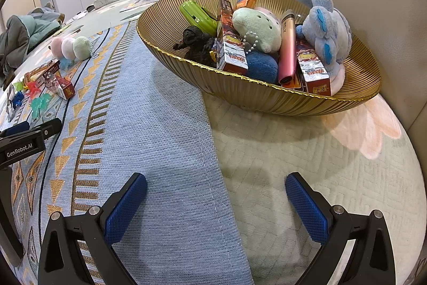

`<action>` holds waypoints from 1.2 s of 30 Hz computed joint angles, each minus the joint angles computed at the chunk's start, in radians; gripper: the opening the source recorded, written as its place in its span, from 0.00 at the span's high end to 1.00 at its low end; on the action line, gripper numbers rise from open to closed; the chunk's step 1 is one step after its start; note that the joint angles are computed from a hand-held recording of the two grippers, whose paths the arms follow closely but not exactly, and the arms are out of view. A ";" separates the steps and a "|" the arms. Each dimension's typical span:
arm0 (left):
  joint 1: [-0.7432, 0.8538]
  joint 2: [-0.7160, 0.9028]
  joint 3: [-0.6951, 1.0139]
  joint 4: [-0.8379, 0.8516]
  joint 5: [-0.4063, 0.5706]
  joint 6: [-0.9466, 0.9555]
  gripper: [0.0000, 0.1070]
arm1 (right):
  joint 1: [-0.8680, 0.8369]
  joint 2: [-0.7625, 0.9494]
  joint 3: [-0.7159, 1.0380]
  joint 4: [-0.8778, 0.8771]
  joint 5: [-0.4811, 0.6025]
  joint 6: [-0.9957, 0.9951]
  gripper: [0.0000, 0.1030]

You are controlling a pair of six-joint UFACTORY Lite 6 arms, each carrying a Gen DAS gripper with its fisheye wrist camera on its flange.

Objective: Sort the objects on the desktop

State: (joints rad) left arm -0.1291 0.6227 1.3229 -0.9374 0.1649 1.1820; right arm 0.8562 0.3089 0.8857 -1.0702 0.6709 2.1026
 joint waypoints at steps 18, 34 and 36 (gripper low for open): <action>0.005 0.010 0.014 0.040 0.010 -0.035 0.04 | -0.005 -0.001 -0.002 -0.008 -0.002 0.004 0.00; 0.190 -0.048 0.119 0.469 0.280 -0.346 0.04 | 0.008 0.144 0.399 0.510 0.084 -0.515 0.00; 0.272 -0.041 0.181 0.488 0.328 -0.333 0.04 | 0.025 0.247 0.587 0.563 0.208 -0.536 0.00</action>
